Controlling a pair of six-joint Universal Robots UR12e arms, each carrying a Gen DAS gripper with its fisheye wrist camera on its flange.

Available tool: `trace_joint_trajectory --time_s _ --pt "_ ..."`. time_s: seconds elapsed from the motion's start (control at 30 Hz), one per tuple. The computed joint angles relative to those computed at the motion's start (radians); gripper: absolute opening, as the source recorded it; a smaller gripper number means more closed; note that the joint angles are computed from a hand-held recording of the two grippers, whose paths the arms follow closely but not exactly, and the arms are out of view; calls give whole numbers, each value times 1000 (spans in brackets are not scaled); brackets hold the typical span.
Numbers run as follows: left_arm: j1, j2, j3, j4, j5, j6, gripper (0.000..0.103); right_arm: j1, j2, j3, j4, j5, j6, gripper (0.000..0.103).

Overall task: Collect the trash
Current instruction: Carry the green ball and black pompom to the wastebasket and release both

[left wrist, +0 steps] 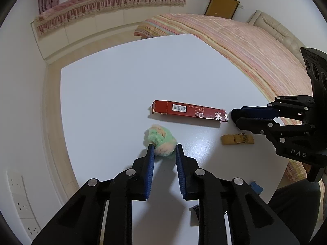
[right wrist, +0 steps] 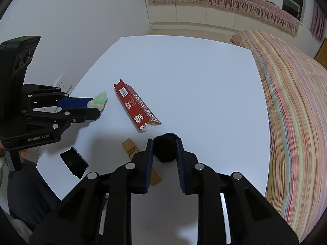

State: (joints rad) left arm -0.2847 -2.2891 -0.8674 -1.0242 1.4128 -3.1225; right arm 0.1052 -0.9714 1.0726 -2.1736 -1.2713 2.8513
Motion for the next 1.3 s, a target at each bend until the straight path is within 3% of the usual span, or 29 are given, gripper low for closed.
trace_joint_trajectory --time_s 0.4,1.3 --pt "-6 50 -58 49 -6 -1 20 -3 -49 46 -44 5 8 20" --pt "-61 305 -381 175 -56 49 20 -6 -360 413 -151 74 15 20"
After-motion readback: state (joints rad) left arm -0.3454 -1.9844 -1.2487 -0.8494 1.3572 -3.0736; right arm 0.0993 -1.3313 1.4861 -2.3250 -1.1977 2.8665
